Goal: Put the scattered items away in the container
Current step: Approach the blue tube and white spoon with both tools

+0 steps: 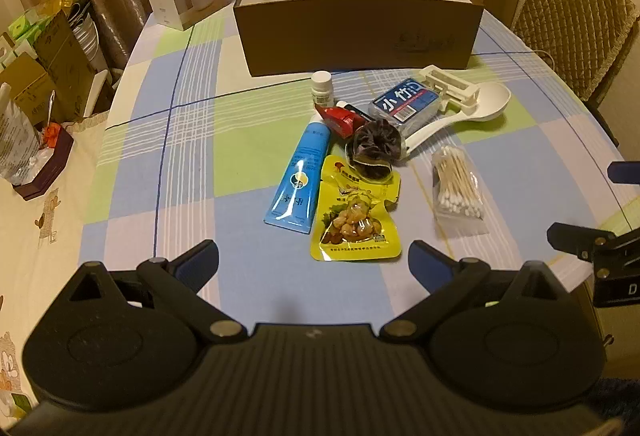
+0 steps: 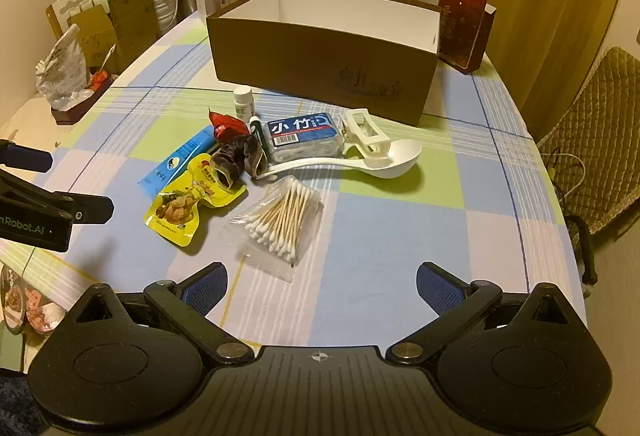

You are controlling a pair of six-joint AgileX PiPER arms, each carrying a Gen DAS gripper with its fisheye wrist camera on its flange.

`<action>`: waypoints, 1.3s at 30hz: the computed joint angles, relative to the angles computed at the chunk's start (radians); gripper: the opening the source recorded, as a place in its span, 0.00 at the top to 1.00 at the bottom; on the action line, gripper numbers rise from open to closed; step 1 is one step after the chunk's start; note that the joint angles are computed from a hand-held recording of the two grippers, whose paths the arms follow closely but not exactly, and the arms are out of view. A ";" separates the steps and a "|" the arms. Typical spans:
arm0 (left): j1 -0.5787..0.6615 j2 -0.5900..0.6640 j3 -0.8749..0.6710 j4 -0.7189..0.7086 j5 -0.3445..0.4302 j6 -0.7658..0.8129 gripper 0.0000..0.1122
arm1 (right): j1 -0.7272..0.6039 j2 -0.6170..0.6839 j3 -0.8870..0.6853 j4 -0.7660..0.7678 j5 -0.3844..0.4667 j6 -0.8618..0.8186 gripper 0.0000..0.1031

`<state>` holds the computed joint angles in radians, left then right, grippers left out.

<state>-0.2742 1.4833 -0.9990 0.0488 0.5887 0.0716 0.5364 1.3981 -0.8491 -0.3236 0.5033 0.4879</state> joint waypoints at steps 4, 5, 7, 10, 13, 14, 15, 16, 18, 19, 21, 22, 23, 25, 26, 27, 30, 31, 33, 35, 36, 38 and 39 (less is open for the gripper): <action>0.002 0.009 -0.007 0.000 -0.003 -0.001 0.11 | -0.006 0.010 -0.012 0.010 0.009 -0.020 0.00; 0.002 0.009 -0.006 0.002 -0.003 -0.003 0.11 | -0.008 0.012 -0.014 0.013 0.009 -0.025 0.00; 0.003 0.012 -0.009 0.001 -0.004 -0.001 0.11 | -0.010 0.015 -0.016 0.013 0.009 -0.028 0.00; 0.004 0.017 -0.012 0.001 -0.004 -0.001 0.11 | -0.014 0.023 -0.026 0.017 0.015 -0.036 0.00; 0.006 0.023 -0.017 -0.003 -0.003 0.003 0.11 | -0.017 0.028 -0.030 0.018 0.014 -0.040 0.00; 0.007 0.028 -0.021 -0.004 -0.002 0.004 0.11 | -0.018 0.030 -0.033 0.019 0.015 -0.042 0.00; 0.007 0.033 -0.024 -0.003 -0.003 0.004 0.11 | -0.019 0.032 -0.036 0.018 0.016 -0.044 0.00; 0.008 0.037 -0.026 -0.003 -0.005 0.004 0.11 | -0.020 0.036 -0.039 0.018 0.016 -0.045 0.00; 0.009 0.039 -0.027 -0.003 -0.005 0.004 0.11 | -0.023 0.043 -0.046 0.019 0.017 -0.049 0.00; 0.009 0.041 -0.028 -0.003 -0.006 0.004 0.11 | -0.024 0.047 -0.048 0.020 0.016 -0.051 0.00; 0.013 0.052 -0.034 -0.010 -0.006 0.011 0.11 | -0.029 0.054 -0.053 0.024 0.016 -0.055 0.00; 0.015 0.057 -0.037 -0.013 -0.006 0.015 0.11 | -0.032 0.058 -0.057 0.027 0.016 -0.059 0.00; 0.018 0.063 -0.041 -0.016 -0.005 0.018 0.11 | -0.034 0.062 -0.060 0.030 0.015 -0.062 0.00; 0.026 0.075 -0.050 -0.028 -0.002 0.030 0.11 | -0.038 0.071 -0.067 0.035 0.014 -0.069 0.00; 0.031 0.080 -0.054 -0.040 0.000 0.041 0.11 | -0.038 0.075 -0.070 0.035 0.015 -0.071 0.00; 0.036 0.085 -0.058 -0.051 0.002 0.053 0.11 | -0.039 0.080 -0.074 0.036 0.015 -0.073 0.00; 0.044 0.100 -0.072 -0.062 0.007 0.065 0.11 | -0.043 0.096 -0.088 0.045 0.016 -0.086 0.00; 0.045 0.104 -0.076 -0.059 0.007 0.062 0.11 | -0.045 0.101 -0.093 0.048 0.016 -0.091 0.00; 0.046 0.112 -0.081 -0.057 0.007 0.061 0.11 | -0.049 0.113 -0.103 0.054 0.017 -0.100 0.00; 0.051 0.120 -0.088 -0.068 0.010 0.074 0.11 | -0.052 0.123 -0.112 0.060 0.017 -0.109 0.00; 0.054 0.124 -0.092 -0.072 0.011 0.080 0.11 | -0.054 0.128 -0.115 0.063 0.017 -0.113 0.00; 0.056 0.132 -0.099 -0.077 0.010 0.088 0.11 | -0.057 0.135 -0.122 0.065 0.019 -0.118 0.00; 0.057 0.135 -0.103 -0.079 0.010 0.091 0.11 | -0.058 0.138 -0.125 0.066 0.018 -0.119 0.00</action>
<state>-0.2170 1.6184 -1.1023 -0.0304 0.5983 0.1622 0.4780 1.5366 -0.9738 -0.2579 0.5217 0.3686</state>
